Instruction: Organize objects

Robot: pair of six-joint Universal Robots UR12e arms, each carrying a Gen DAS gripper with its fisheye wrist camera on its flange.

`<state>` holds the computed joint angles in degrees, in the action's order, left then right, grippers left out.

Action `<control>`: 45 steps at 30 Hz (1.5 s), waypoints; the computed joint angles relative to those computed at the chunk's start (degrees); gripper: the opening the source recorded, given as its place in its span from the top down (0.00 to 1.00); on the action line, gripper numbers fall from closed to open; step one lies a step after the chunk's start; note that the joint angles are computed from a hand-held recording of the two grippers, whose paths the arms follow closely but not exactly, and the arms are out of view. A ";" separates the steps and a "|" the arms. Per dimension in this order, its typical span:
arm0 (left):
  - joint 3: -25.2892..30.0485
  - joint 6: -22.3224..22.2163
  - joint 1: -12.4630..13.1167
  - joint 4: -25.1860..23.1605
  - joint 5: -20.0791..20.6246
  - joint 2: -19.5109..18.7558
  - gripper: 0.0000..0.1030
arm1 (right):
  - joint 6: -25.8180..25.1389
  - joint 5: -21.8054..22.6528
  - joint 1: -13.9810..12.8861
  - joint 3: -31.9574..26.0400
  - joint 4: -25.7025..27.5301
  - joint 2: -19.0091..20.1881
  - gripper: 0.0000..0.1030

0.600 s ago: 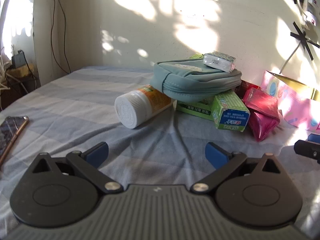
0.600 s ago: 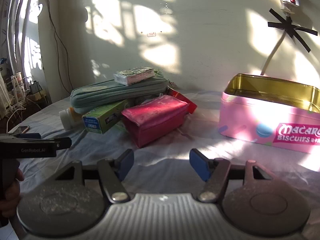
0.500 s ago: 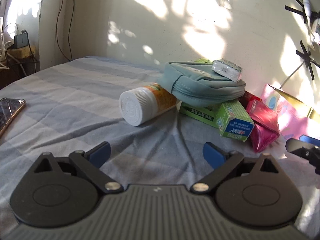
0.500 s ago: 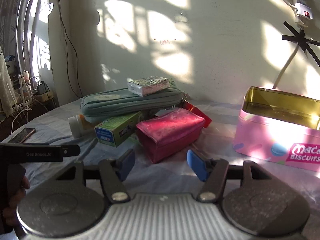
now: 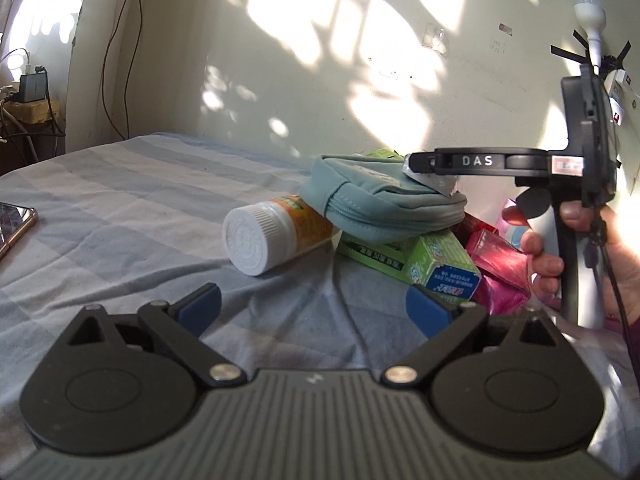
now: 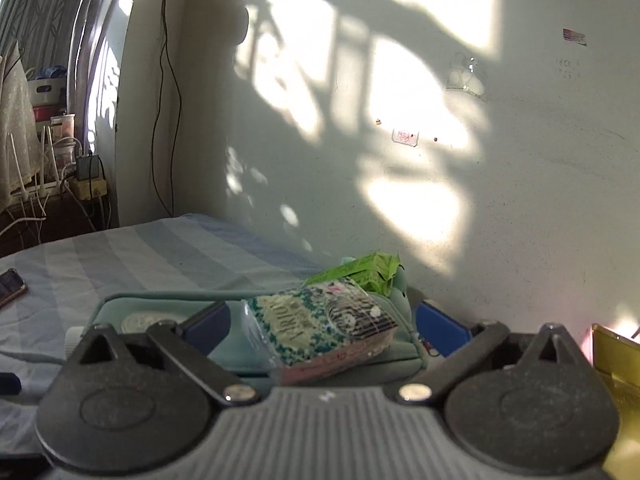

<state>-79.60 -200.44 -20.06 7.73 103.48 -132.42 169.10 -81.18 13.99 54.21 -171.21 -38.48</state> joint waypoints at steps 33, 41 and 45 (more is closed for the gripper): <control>6.42 9.69 -0.93 -20.01 -32.72 0.65 0.19 | 7.00 -2.36 -3.37 41.47 -8.77 -22.40 0.04; 11.86 12.27 -1.92 -32.08 -37.40 -1.80 0.46 | 7.04 -1.12 -3.75 41.60 -6.85 -22.44 0.18; 13.17 12.75 -2.60 -30.03 -36.16 -2.02 0.46 | 8.61 -1.73 -4.24 42.69 -12.58 -22.37 0.19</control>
